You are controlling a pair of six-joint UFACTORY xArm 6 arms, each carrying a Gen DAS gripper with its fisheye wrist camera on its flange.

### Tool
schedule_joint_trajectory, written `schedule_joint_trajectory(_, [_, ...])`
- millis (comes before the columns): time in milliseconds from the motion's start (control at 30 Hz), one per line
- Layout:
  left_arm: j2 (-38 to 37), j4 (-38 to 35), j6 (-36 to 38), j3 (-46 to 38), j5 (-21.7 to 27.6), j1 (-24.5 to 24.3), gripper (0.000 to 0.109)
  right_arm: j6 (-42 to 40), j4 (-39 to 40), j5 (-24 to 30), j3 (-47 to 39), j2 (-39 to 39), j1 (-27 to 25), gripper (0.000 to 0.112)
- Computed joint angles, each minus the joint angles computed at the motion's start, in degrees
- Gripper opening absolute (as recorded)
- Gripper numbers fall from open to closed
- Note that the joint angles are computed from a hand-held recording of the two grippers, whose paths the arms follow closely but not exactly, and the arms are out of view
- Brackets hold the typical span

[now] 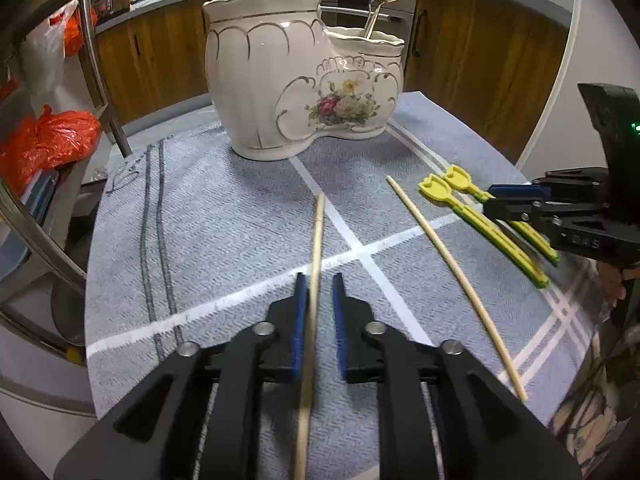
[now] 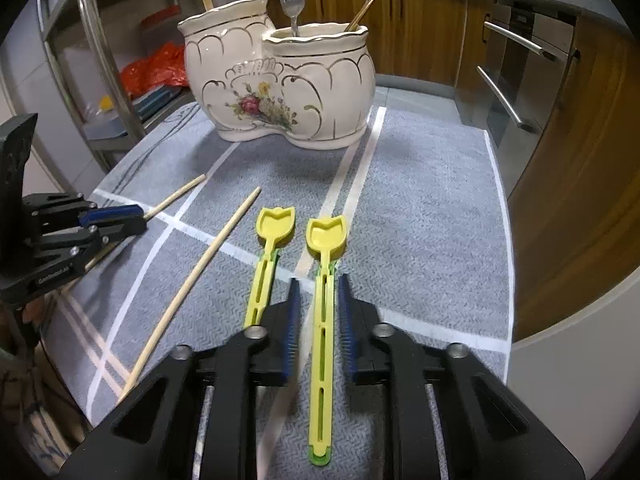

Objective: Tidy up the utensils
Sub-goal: 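Lift the spoon and chopstick and carry them toward the holder, then drop the chopstick into the large cup with left tool while right drops spoon in small cup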

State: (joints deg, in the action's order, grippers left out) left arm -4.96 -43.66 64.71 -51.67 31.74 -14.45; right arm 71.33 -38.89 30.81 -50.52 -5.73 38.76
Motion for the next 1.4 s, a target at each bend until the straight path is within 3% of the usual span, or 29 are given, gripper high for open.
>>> schedule_joint_trajectory(167, [-1.0,0.2,0.92,1.24,-0.43,0.05,0.018,-0.07,-0.51,-0.37,0.08,0.02,-0.02,0.011])
schedule_joint_trajectory(200, [-0.96,-0.2,1.31,1.58,-1.76,-0.28,0.015,0.21,-0.85,-0.41,0.02,0.11,-0.02,0.011])
schedule_joint_trajectory(233, [-0.84,-0.58,1.89,1.84,-3.1,-0.6,0.004,0.56,-1.23,-0.36,-0.1,0.22,0.03,0.011])
schedule_joint_trajectory(400, [0.1,-6.57,6.64,0.47,-1.29,0.78,0.004,5.74,-7.51,0.2,-0.11,-1.17,0.66,0.011])
schedule_joint_trajectory(500, [-1.38,-12.45,12.13,0.36,-0.81,1.52,0.004,9.35,-12.59,0.98,-0.47,-2.51,1.02,0.011])
schedule_joint_trajectory(733, [-6.35,-33.37,28.64,-0.48,5.71,6.04,0.004,20.06,-27.24,1.42,-2.8,-4.19,1.66,0.011])
schedule_joint_trajectory(833, [-6.25,-39.11,32.21,-2.19,5.91,6.3,0.004,23.36,-32.24,1.27,-4.82,-3.31,1.36,0.011])
schedule_joint_trajectory(1000, [-2.47,-42.79,30.88,-9.13,8.12,6.92,0.004,28.88,-39.16,-0.09,-8.26,-2.02,-0.61,0.011])
schedule_joint_trajectory(1400, [16.75,-47.95,22.74,-34.79,4.43,1.33,0.004,49.09,-57.68,-11.01,-22.41,8.61,-11.9,0.011])
